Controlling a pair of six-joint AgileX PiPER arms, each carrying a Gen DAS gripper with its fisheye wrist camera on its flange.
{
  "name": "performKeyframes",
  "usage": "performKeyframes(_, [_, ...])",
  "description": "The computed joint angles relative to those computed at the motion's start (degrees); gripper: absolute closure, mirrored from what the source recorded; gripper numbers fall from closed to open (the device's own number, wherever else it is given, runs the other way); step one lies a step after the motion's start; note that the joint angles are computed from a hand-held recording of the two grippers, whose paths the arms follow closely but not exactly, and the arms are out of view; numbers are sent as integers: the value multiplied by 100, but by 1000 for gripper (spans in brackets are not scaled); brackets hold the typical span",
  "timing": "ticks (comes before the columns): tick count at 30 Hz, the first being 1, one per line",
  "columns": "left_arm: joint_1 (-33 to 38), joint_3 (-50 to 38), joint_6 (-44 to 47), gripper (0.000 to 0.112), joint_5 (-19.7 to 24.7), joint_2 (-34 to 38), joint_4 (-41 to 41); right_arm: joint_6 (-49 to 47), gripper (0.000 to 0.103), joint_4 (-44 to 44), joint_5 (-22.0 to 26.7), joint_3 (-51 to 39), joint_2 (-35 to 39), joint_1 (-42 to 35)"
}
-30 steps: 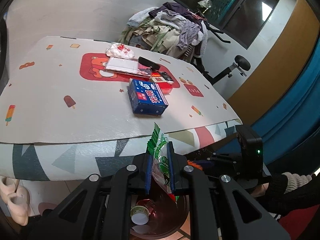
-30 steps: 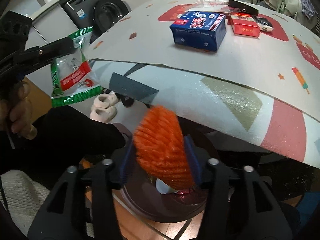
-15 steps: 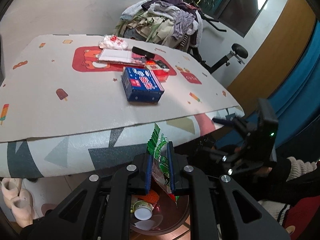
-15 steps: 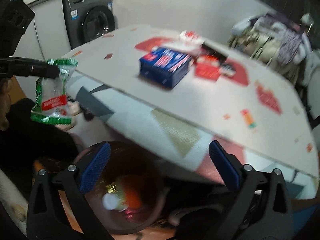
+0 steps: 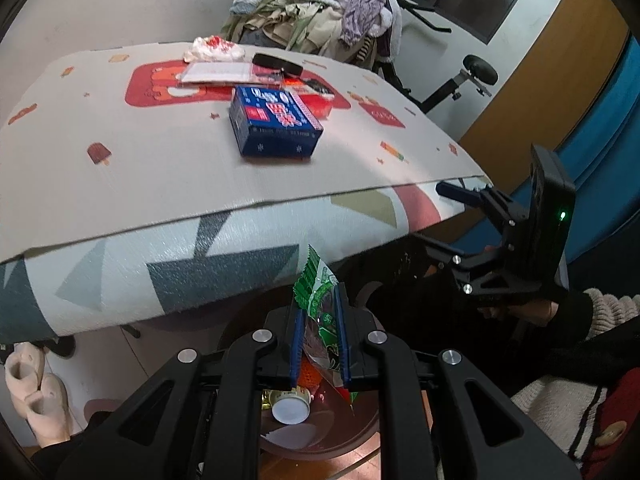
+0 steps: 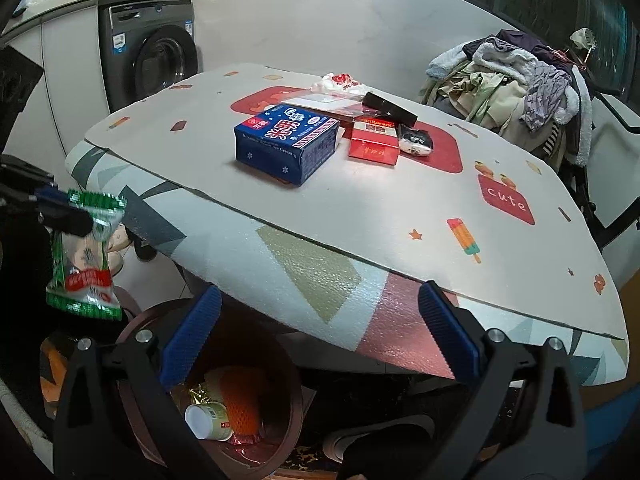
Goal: Collect trash
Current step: 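Carry the net over the bin with the right gripper while the left carries the green wrapper, release both, then move the left gripper to the blue milk box and grasp it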
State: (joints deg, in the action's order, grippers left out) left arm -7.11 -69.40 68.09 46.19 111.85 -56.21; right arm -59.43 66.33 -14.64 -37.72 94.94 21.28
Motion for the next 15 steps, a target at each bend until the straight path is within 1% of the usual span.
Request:
performKeyframes(6, [-82,-22,-88,98,-42,121,110,-65,6,117,94,-76,90,-56])
performKeyframes(7, [-97,-23,-112,94,-51,145,137,-21,6,77,113,-82,96,-71])
performKeyframes(8, [-106,-35,-136,89,-32,173,162,21,6,46,121,-89,106,-78])
performKeyframes(10, [-136,-59,-224,48,-58,200,237,68,6,-3,131,-94,117,-90])
performKeyframes(14, [-143,73,-187,35,-388,68,170,55,6,-21,143,-109,142,-87])
performKeyframes(15, [-157,118,-237,31,-559,23,185,61,6,-38,152,-111,147,-91])
